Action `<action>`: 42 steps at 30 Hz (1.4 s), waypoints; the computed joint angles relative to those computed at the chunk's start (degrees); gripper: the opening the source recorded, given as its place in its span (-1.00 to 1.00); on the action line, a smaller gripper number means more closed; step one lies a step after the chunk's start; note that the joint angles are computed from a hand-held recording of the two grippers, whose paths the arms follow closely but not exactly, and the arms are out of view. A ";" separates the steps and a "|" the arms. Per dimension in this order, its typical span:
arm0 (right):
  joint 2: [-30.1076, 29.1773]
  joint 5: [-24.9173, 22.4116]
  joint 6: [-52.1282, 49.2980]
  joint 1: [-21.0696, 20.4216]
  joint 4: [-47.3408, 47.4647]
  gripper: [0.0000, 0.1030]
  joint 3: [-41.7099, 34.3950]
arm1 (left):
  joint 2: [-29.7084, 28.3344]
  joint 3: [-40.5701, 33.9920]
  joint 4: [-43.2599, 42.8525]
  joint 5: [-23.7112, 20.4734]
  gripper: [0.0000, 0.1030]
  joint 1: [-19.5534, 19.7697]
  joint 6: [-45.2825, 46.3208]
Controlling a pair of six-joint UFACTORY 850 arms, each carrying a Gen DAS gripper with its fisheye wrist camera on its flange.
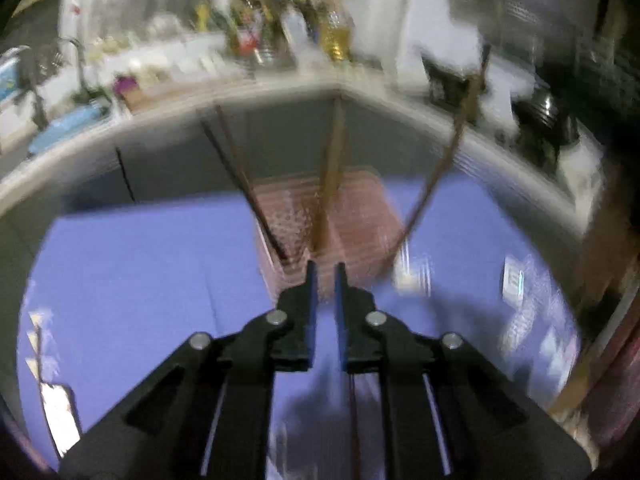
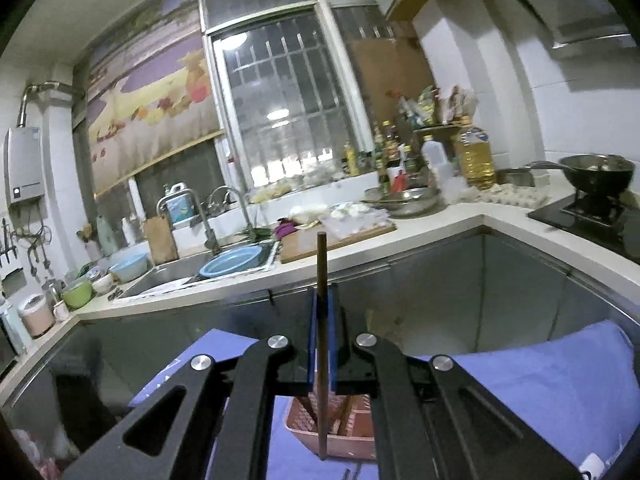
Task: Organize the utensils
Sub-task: 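Lift both held chopsticks and carry them over the pink basket, then lower both chopsticks into the pink basket and open both grippers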
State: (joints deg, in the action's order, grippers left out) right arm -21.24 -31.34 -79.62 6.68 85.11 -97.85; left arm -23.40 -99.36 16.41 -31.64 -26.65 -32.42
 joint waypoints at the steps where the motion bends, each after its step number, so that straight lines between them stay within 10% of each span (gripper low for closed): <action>1: 0.62 -0.09 -1.15 -0.40 0.70 -0.90 1.20 | -0.36 1.61 -1.26 -1.08 -0.59 -0.87 1.53; 12: 4.56 -1.52 -5.17 -1.31 1.39 -0.90 10.06 | -11.14 -2.68 -1.37 -10.85 -0.34 -3.00 3.83; 15: 5.08 -1.43 -5.24 -1.48 1.75 -0.90 10.89 | -10.61 -1.22 -0.10 -8.68 -0.48 -3.08 4.38; 17: 5.28 -1.52 -5.01 -1.59 2.07 -0.90 11.27 | -10.35 -1.26 -4.18 -8.62 -0.91 -2.40 7.49; 28: 6.43 -2.63 -6.88 -0.97 5.00 -0.90 11.76 | 2.73 6.44 -4.78 4.23 -0.91 -0.92 4.44; 42: 1.92 0.51 -8.12 1.60 10.26 -0.90 3.28 | 3.77 -2.31 27.57 9.59 -0.91 0.30 -29.14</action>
